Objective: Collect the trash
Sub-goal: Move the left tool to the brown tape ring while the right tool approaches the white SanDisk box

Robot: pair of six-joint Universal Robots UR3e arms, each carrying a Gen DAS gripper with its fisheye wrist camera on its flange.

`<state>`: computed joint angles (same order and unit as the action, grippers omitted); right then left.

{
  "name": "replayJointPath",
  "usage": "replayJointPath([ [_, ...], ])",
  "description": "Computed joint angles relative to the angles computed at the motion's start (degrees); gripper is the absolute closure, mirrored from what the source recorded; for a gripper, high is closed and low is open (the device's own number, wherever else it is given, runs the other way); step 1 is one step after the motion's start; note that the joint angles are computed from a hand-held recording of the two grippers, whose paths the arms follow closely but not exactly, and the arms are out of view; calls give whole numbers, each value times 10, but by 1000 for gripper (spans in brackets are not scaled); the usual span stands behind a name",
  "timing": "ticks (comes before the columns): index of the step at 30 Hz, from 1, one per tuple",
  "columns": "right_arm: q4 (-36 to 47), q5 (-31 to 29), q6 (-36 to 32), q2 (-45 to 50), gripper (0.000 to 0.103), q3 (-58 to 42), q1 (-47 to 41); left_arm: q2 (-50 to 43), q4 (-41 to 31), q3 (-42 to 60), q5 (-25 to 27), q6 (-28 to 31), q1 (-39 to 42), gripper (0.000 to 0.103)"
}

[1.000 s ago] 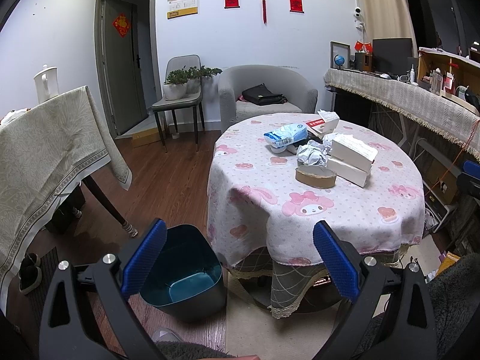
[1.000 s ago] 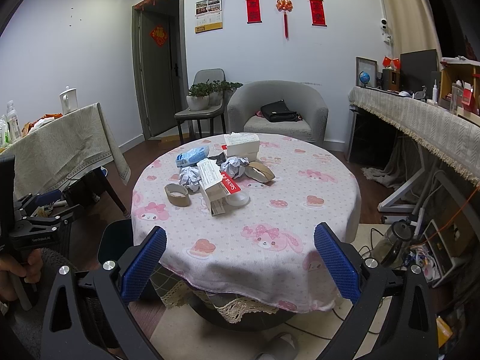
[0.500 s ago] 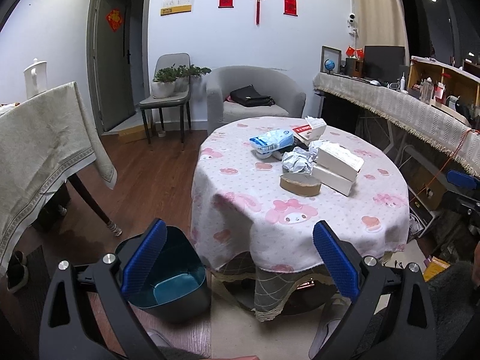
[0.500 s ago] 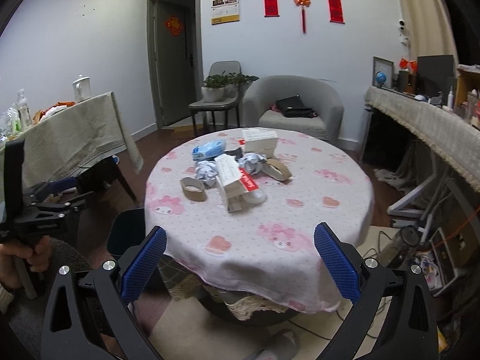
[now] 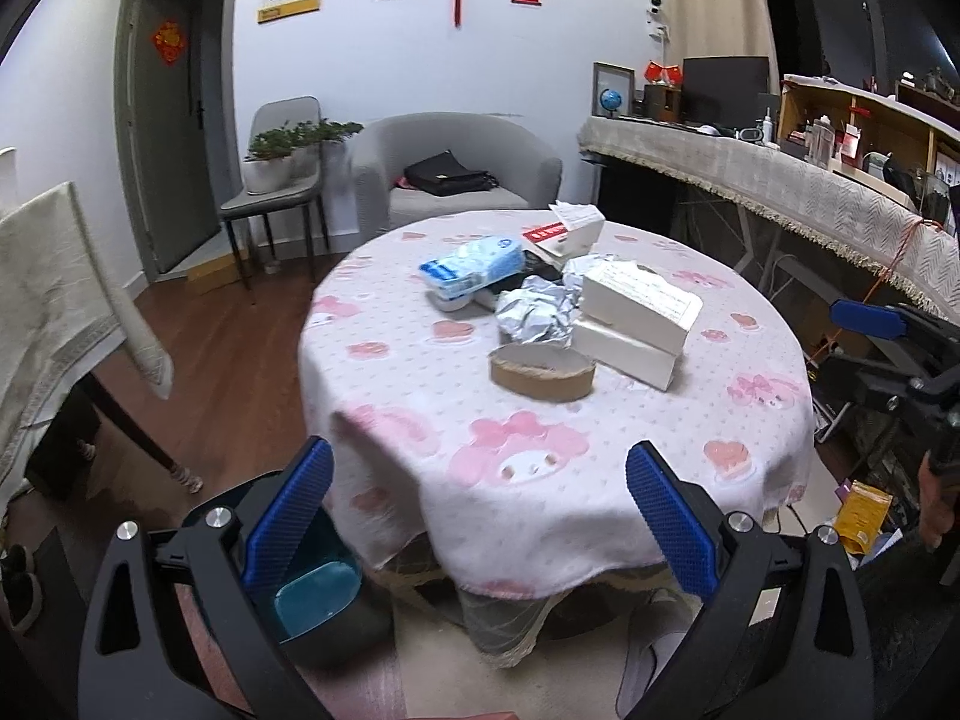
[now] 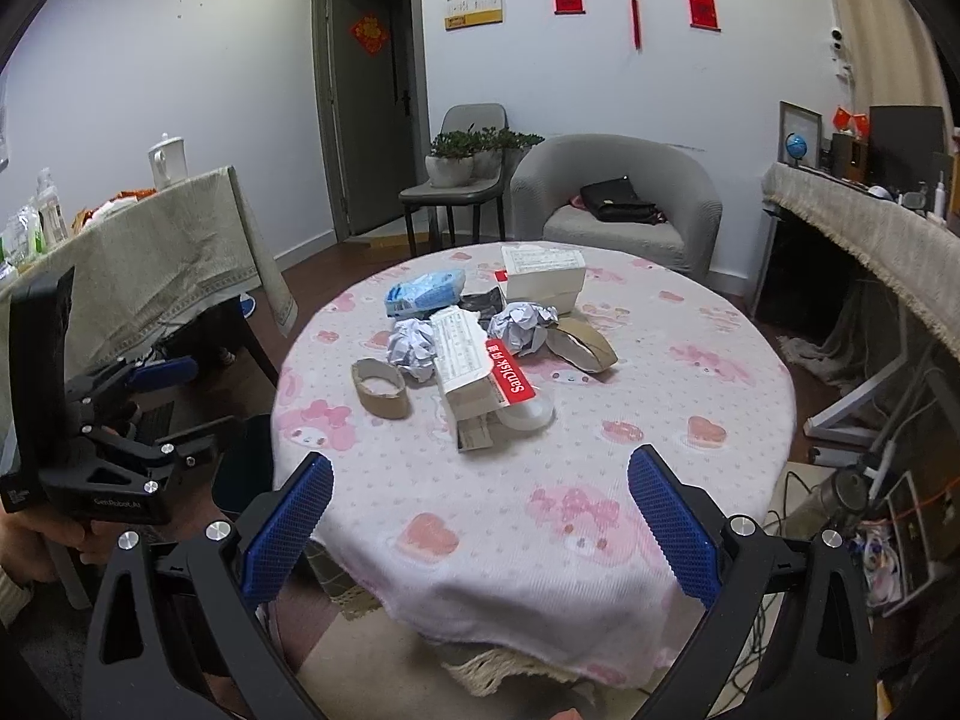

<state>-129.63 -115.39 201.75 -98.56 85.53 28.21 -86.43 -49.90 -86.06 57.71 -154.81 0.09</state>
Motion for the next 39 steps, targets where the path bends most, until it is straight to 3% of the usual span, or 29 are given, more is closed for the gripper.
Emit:
replayJointPath([
  [15,-56,169,-102,-15,3,43,-140,-158,44,111,71,-40,-99,3],
  [23,-67,206,-109,7,3,36,-163,-202,32,162,77,-43,-107,4],
  [26,-76,184,-115,17,4,27,-146,-212,30,177,68,-46,-106,4],
  [34,-68,186,-120,52,33,3,-140,-243,17,221,77,-50,-118,6],
  [39,-71,175,-127,78,41,-17,-128,-256,8,238,89,-37,-131,30],
])
